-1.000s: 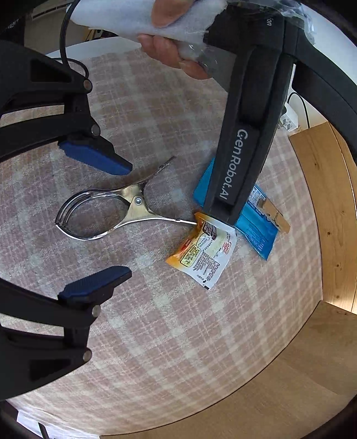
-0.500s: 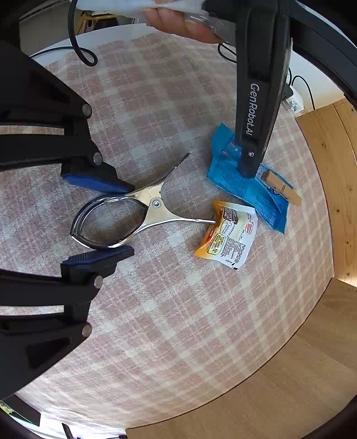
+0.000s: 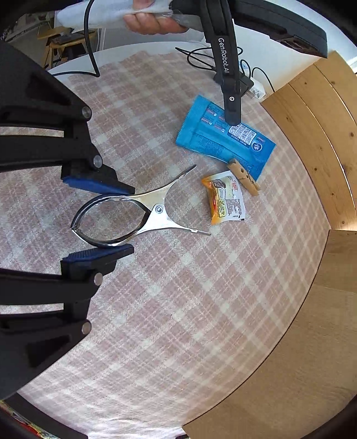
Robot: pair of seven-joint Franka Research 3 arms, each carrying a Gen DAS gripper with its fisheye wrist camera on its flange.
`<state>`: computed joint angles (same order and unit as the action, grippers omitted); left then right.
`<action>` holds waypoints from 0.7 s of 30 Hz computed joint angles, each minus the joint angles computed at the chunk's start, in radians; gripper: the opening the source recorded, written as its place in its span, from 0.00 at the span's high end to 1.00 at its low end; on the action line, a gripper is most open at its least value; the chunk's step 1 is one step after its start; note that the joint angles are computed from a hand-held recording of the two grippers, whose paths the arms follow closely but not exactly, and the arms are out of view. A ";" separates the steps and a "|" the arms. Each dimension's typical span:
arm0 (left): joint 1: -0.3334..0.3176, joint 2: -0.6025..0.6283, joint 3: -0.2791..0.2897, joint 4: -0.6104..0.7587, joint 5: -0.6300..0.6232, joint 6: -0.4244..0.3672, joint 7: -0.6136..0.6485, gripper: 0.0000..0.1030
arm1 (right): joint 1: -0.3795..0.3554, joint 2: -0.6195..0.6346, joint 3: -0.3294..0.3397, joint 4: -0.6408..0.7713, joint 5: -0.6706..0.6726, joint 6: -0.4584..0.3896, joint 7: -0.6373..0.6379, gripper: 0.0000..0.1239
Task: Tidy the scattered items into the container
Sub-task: 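Grasp the blue pack with the left tool while the right tool grasps the metal clip, then carry the blue pack and metal clip into the black tray and open both tools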
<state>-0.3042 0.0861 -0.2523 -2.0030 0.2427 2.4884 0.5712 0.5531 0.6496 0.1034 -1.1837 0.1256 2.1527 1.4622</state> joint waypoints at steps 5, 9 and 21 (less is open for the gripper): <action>-0.017 -0.063 -0.012 0.004 0.046 -0.033 -0.007 0.99 | -0.023 -0.088 -0.007 -0.099 0.009 0.066 0.006 0.73; -0.034 -0.101 -0.028 0.015 0.055 -0.055 -0.001 0.99 | -0.035 -0.186 -0.012 -0.218 0.003 0.129 0.039 0.73; -0.147 0.220 -0.053 0.474 0.103 -0.092 0.167 0.99 | -0.140 -0.570 -0.034 -0.657 -0.031 0.314 0.229 0.72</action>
